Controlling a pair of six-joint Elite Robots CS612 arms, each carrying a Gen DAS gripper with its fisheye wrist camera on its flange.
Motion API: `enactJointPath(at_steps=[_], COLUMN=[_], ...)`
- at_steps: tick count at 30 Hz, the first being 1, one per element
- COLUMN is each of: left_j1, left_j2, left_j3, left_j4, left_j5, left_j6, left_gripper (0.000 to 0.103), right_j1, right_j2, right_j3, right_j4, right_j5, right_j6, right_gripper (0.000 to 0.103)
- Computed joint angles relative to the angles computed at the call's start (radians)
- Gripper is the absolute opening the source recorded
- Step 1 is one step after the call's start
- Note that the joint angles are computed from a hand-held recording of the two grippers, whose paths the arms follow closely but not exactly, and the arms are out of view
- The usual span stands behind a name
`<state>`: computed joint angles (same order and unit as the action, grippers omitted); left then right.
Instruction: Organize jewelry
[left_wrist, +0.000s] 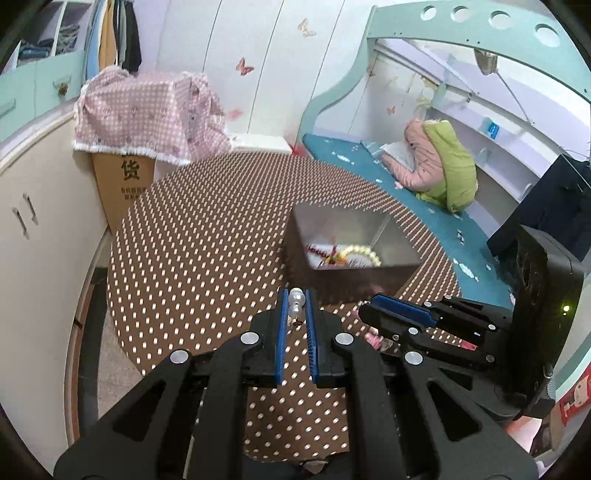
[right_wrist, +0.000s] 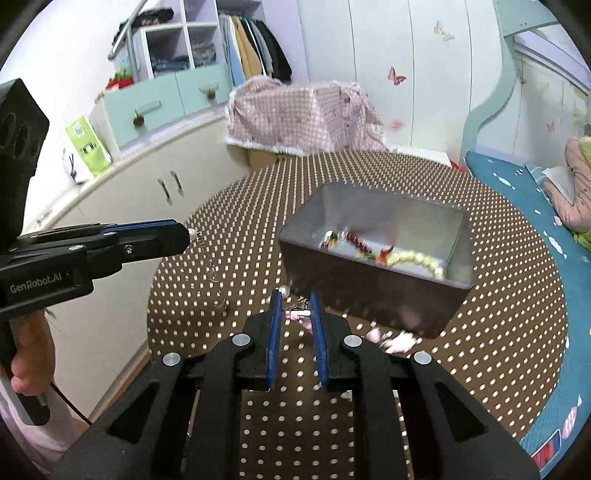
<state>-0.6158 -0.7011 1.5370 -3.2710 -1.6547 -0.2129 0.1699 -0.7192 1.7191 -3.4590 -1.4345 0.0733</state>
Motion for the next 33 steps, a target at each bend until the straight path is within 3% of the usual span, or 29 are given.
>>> enactJointPath(at_steps=[14, 22, 27, 33], left_j1=[-0.014, -0.017, -0.014, -0.010], left_j2=[-0.002, 0.040, 0.076, 0.091], left_j3=[-0.114, -0.207, -0.253, -0.259], left_j4=[0.044, 0.118, 0.220, 0.274], left_j5=[-0.032, -0.062, -0.065, -0.055], left_j6=[0.033, 0.042, 0.037, 0.030], left_gripper=[0.010, 0.010, 0.010, 0.011], right_j1=[-0.038, -0.051, -0.053, -0.055], right_j2=[-0.037, -0.028, -0.017, -0.023], right_j3=[0.002, -0.031, -0.051, -0.036], right_j4=[-0.064, -0.009, 0.062, 0.075], right_j5=[0.012, 0.002, -0.013, -0.034], right_j6=[0.011, 0.012, 0.040, 0.077], right_gripper=[0.015, 0.015, 0.015, 0.021])
